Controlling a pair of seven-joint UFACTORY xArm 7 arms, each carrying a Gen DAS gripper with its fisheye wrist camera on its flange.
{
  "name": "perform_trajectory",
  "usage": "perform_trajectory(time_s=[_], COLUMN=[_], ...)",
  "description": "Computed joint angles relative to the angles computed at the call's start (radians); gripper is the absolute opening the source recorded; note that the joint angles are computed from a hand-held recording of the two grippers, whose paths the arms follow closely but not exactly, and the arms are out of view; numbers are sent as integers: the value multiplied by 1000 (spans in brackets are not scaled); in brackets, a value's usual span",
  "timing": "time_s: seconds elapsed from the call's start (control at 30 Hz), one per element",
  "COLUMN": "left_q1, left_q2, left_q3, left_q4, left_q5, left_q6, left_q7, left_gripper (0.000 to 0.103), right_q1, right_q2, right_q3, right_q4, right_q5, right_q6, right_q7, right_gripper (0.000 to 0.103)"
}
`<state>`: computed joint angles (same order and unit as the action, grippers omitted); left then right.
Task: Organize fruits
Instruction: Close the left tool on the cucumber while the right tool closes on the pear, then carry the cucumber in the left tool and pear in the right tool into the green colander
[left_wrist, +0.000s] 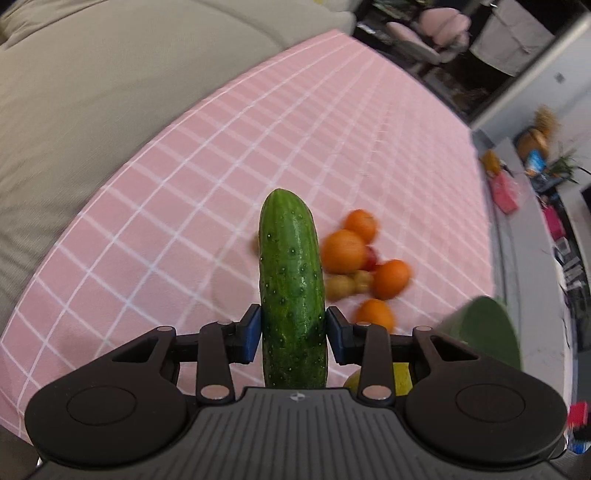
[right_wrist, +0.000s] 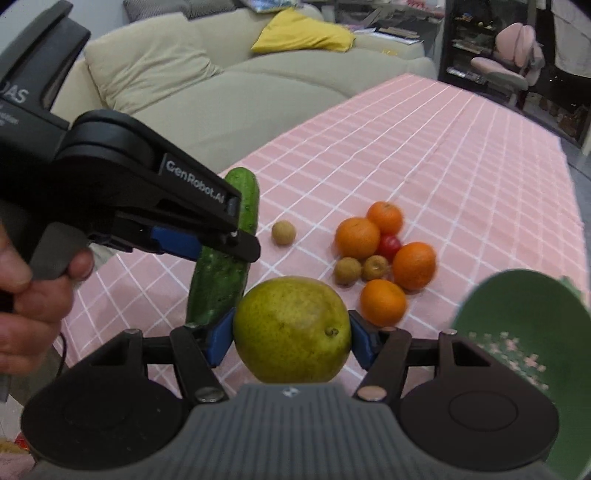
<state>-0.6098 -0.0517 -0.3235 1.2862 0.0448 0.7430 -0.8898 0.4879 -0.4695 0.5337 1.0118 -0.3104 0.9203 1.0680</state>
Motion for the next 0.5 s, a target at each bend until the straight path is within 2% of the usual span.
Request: perform_trajectory(time_s=[0.27, 0.4, 0.5], left_q1=[-62, -109, -156], left_q2=[92, 174, 257], left_q3=[-28, -37, -28], left_q4=[151, 244, 338], left_q5=[-107, -107, -53], left_q6=[-36, -73, -68], left_q7=[171, 223, 240], left_gripper=[42, 42, 42], right_q1=[-18, -51, -76], right_q2=[-221, -321, -383], right_q3=[13, 9, -5], right_q4=[-17, -34, -60], right_q5=[50, 71, 97], right_q6=[192, 298, 354], right_q7=[31, -9, -43], right_gripper=[61, 61, 61])
